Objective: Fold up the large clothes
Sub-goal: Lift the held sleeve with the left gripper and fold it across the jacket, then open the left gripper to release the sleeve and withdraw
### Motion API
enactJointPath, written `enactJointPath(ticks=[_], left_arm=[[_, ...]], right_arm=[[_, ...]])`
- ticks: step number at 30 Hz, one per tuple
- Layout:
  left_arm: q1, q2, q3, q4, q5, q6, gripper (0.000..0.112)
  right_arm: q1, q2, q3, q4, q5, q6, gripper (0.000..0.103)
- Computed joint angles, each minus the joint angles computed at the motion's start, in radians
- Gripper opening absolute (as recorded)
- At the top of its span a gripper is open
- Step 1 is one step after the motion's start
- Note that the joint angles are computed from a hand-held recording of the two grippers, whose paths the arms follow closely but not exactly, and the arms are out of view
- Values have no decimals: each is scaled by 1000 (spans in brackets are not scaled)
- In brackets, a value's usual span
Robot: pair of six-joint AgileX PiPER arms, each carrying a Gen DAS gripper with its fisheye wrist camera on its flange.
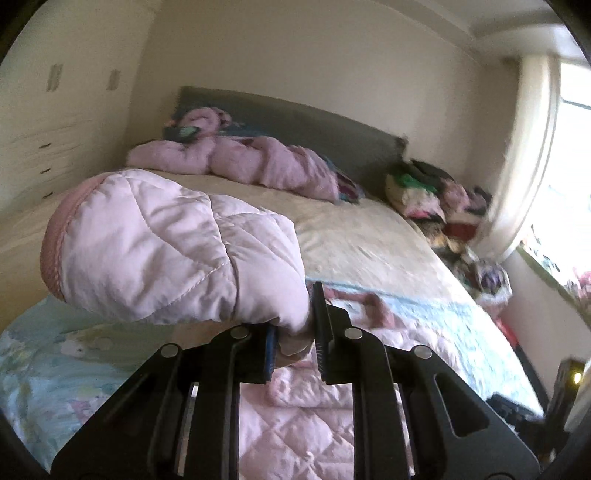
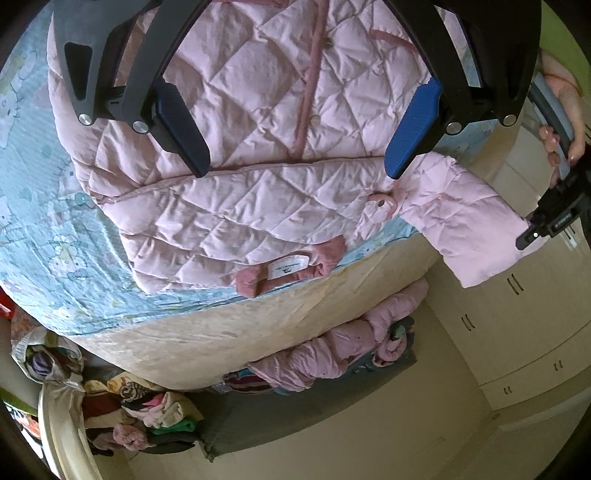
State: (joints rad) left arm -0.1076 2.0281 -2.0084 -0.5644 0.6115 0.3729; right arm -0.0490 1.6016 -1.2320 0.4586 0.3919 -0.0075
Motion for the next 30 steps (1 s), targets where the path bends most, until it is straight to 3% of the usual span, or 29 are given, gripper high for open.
enactJointPath(ticks=[7,15,22,25,30], left_arm=[[-109,32,67,-10,-3,130,9],[-225,119,96,133,4,144,10],[-288,131,199,215,-56,193,16],[-322,153,212,332,-76,134,17],[-334,178,196,365,-51,131,18]], right_arm=[[-40,5,13,18,4,-18,95],[-86,25,6,-33,23,26,95],[-125,33,8,-75,37,65,95],[-135,33,11,-83,38,77,95],[-137,31,12,-116,46,110,95]])
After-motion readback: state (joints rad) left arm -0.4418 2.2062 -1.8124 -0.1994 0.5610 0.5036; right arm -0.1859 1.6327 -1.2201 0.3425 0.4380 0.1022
